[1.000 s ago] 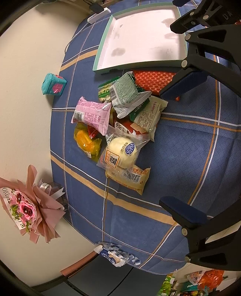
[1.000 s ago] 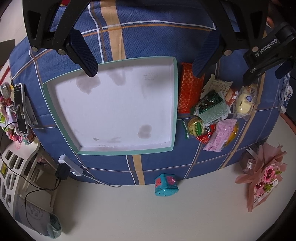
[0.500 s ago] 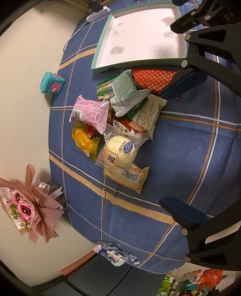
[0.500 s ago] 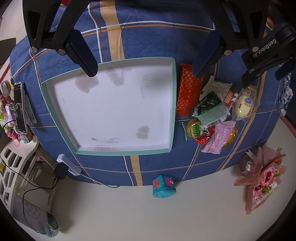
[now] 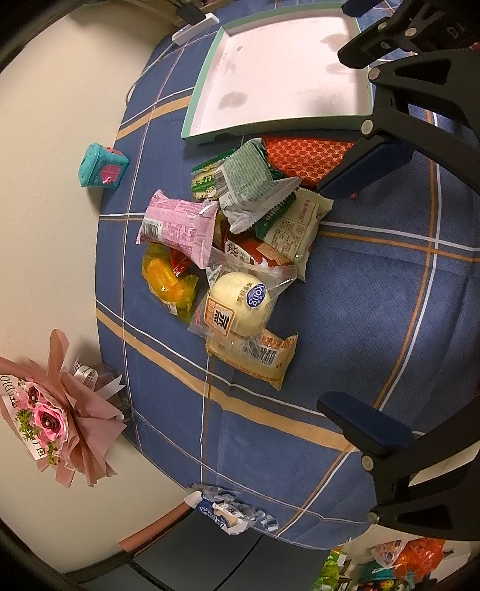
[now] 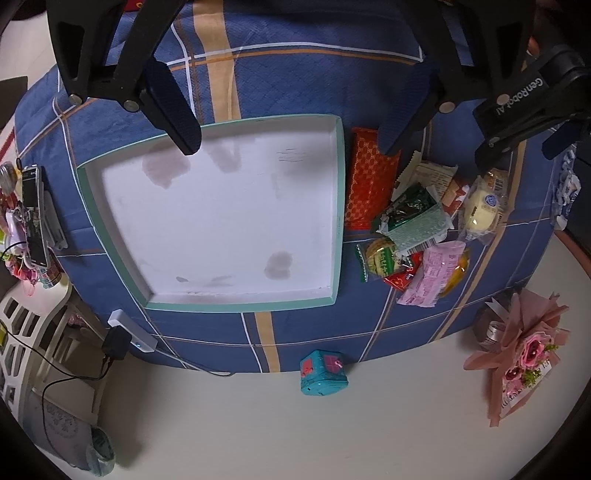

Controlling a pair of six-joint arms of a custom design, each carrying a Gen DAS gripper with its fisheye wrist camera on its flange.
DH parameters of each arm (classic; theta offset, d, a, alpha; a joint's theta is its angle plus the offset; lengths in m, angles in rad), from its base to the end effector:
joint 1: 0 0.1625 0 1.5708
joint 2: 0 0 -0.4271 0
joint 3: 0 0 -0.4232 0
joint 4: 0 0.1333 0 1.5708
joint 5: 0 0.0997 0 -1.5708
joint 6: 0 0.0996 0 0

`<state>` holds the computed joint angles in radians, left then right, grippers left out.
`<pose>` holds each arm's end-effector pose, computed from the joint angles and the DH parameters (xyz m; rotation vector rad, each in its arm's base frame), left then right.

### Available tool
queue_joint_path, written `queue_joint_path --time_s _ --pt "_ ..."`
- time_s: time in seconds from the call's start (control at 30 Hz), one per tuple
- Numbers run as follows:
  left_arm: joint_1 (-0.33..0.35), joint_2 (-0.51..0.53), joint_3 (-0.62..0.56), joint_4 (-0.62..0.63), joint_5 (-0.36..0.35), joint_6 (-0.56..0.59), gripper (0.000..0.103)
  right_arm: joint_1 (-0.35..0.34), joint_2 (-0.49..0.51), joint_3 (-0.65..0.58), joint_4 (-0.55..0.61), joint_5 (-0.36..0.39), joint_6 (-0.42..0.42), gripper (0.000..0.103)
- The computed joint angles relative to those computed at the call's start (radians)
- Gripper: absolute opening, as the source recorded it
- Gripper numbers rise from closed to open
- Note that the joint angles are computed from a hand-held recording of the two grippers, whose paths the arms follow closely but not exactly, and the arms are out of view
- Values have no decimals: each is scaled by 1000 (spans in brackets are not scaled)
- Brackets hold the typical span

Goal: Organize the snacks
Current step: 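Grasp the green-and-white packet with the right tool while the left tool grasps the round bun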

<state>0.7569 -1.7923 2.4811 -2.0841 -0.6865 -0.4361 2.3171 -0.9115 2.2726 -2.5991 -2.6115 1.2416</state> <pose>-0.0882 -0.3727 0.2306 0.5228 2.2276 -0.4701 0.3250 -0.2817 0.0060 -0.3305 -2.1618 0.8462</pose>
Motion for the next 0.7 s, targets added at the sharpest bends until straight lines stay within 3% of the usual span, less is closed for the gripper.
queue_joint_path --time_s 0.13,0.4,0.7 --pt "32 17 -21 -31 -26 22 103 -6 16 0 -89 8 -68 93" --pt "134 75 -107 -73 -52 -4 103 -24 77 -32 -321 28 -288 92" --pt "236 153 -195 -115 -106 -4 103 -74 143 -108 -456 100 -493 91"
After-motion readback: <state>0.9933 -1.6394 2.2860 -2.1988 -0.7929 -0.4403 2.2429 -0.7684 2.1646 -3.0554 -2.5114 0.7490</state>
